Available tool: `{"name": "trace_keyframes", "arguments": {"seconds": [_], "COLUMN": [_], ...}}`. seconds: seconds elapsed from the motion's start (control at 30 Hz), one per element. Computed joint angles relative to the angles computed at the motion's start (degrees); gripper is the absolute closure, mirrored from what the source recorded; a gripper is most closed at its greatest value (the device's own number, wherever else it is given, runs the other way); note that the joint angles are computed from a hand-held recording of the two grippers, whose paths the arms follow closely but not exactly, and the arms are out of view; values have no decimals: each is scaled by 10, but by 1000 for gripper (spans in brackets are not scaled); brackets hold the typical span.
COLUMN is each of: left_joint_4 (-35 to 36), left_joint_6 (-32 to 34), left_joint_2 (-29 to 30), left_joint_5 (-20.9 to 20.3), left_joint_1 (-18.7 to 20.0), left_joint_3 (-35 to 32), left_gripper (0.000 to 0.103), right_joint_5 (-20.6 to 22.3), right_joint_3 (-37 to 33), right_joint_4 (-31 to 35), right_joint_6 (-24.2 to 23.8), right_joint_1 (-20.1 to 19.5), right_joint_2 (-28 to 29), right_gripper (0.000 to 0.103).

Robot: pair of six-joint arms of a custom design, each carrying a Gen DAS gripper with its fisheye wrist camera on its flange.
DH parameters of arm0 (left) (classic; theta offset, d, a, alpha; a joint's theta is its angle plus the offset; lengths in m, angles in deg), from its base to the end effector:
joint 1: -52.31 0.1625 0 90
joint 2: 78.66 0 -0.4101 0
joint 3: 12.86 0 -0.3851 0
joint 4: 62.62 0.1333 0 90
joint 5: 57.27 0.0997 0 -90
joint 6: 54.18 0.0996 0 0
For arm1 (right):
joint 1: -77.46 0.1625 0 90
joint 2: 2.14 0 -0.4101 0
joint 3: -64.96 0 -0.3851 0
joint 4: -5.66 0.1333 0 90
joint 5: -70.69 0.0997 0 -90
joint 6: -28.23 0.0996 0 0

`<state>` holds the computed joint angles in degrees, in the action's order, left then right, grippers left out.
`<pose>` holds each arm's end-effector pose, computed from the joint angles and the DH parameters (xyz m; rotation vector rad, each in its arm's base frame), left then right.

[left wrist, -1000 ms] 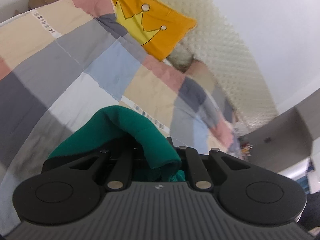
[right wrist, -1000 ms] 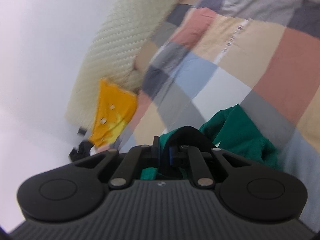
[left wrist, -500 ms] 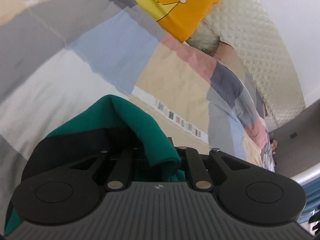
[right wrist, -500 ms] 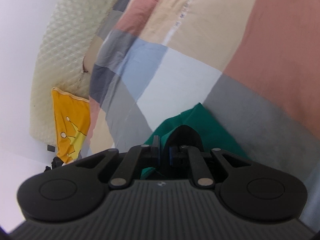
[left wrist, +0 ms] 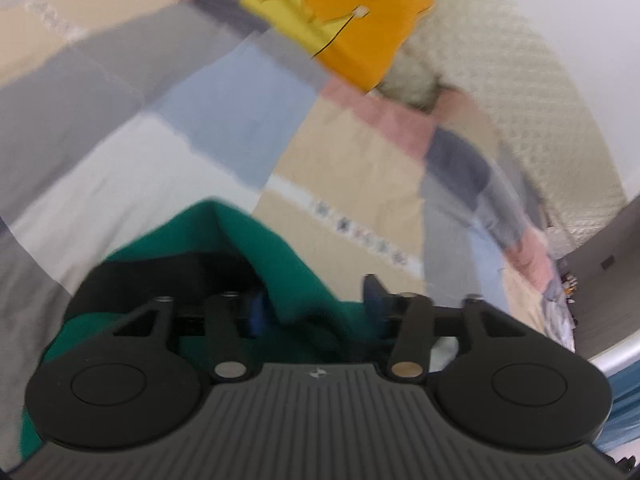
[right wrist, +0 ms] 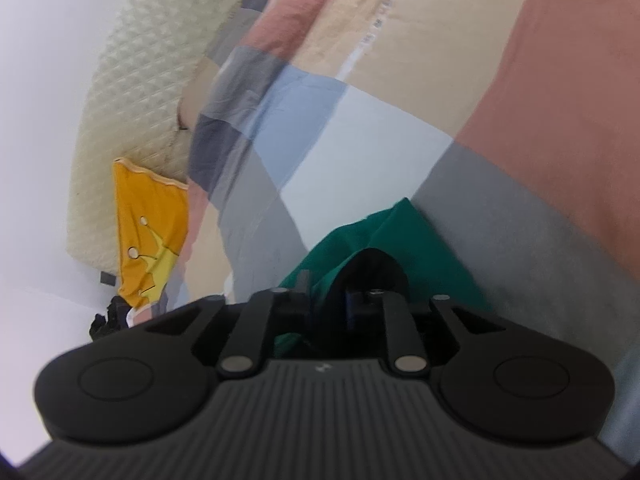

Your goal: Fold large clothes

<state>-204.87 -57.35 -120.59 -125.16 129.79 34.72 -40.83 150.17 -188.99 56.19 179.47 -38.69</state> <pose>-0.0119 -0.8413 0.4077 -0.0062 2.6411 -1.1930 0.2437 -0.6806 0.1484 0.6496 2.6561 -1.5359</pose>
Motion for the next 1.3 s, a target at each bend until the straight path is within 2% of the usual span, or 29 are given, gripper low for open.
{"name": "trace_keyframes", "arguments": {"seconds": [0.03, 0.13, 0.2, 0.33, 0.43, 0.53, 0.6, 0.77, 0.83, 0.87, 0.93, 0.97, 1.03, 1.13, 1.23, 1.3], "left_joint_4": [-22, -88, -118, -150, -140, -113, -100, -102, -101, -102, -102, -103, -104, -115, -135, -140], "left_joint_6": [12, 63, 91, 145, 173, 159, 154, 175, 175, 173, 170, 171, 172, 175, 176, 165], "left_joint_2": [-14, -59, -84, -120, -128, -126, -122, -104, -94, -87, -80, -76, -73, -69, -69, -72], "left_joint_5": [2, 23, 29, 14, -3, -11, -25, -3, 1, 6, 12, 15, 20, 23, 14, 0], "left_joint_1": [-6, -31, -48, -73, -83, -84, -81, -79, -75, -73, -71, -71, -71, -73, -70, -65], "left_joint_3": [23, 100, 147, 225, 256, 267, 270, 273, 265, 259, 251, 247, 242, 234, 231, 228], "left_gripper": [37, 34, 33, 28, 27, 27, 27, 26, 26, 26, 26, 26, 26, 26, 26, 26], "right_joint_5": [-8, -15, -7, -8, -10, -7, -10, -16, -14, -15, -33, -41, -39, -24, -26, -41], "right_joint_3": [5, 27, 42, 58, 62, 59, 46, 15, 1, -8, -25, -33, -44, -63, -115, -159], "right_joint_4": [-6, -47, -64, -69, -43, -27, -13, 6, 19, 33, 50, 55, 62, 67, 69, 71], "right_joint_6": [-6, -24, -30, -67, -78, -76, -92, -146, -171, -176, -188, -190, -176, -160, -149, -146], "right_joint_1": [5, 19, 25, 41, 44, 39, 40, 47, 48, 48, 50, 50, 47, 46, 50, 52], "right_joint_2": [-3, -13, -23, -36, -39, -34, -24, -3, 5, 9, 21, 28, 35, 42, 52, 64], "right_gripper": [59, 28, 27, 27, 27, 28, 28, 37, 54, 56, 72, 76, 93, 96, 96, 96]}}
